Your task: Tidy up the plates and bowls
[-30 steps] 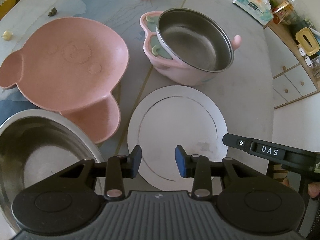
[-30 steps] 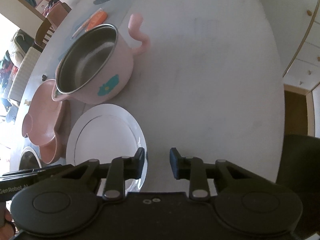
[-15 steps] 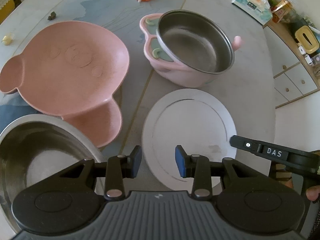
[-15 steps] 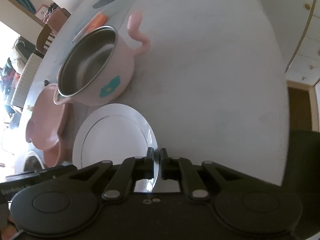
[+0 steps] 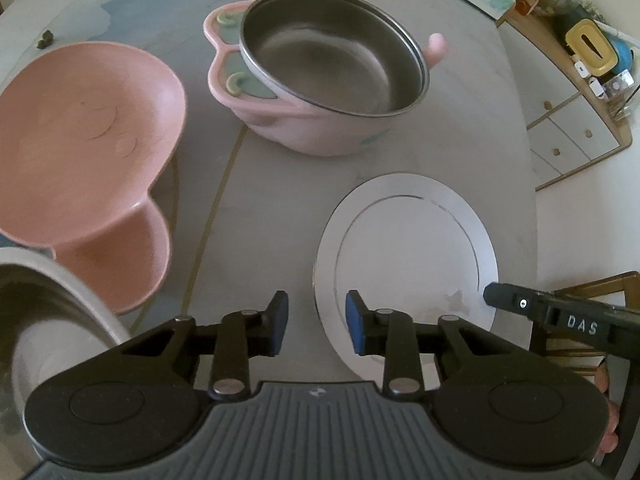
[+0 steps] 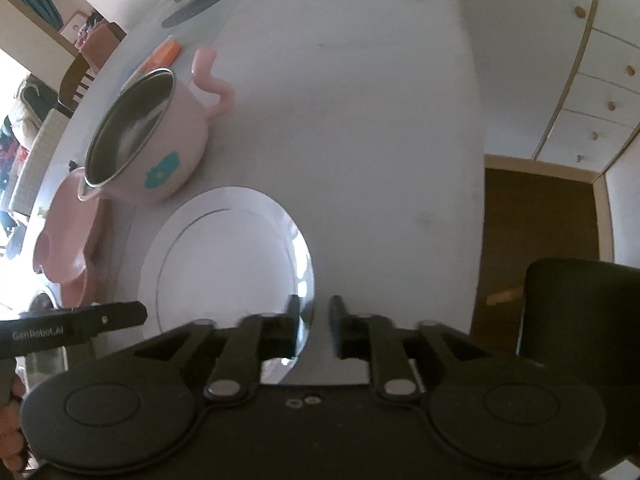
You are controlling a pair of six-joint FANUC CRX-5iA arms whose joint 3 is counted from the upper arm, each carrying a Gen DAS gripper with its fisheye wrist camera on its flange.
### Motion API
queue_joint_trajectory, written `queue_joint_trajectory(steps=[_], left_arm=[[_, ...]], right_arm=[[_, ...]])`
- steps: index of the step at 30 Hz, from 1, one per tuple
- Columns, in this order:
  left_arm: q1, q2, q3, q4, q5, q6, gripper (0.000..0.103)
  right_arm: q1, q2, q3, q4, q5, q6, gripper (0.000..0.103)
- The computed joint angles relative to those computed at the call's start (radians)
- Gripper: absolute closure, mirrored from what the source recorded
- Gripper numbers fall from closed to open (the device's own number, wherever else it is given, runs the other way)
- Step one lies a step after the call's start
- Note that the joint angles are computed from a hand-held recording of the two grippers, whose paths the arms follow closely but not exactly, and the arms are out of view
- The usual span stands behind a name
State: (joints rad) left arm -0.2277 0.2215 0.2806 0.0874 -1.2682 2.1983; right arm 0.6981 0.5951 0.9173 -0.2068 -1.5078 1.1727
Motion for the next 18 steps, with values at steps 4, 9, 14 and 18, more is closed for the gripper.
queue_joint_trajectory(steps=[4, 9, 14, 18], left_arm=[[0.000, 0.014, 0.009, -0.007, -0.002, -0.018, 0.082], [0.003, 0.035, 0.012, 0.014, 0.023, -0.046, 0.088], [0.001, 0.037, 0.006, 0.018, 0.039, -0.055, 0.089], [0.002, 0.014, -0.019, 0.009, 0.052, -0.061, 0.090]], right_arm=[[-0.006, -0.007, -0.013, -0.014, 0.005, 0.005, 0.078], [-0.021, -0.001, -0.001, -0.058, 0.000, -0.006, 0.083], [-0.023, -0.003, -0.002, -0.077, -0.001, -0.004, 0.091], [-0.013, -0.018, -0.028, -0.057, 0.017, -0.004, 0.092]])
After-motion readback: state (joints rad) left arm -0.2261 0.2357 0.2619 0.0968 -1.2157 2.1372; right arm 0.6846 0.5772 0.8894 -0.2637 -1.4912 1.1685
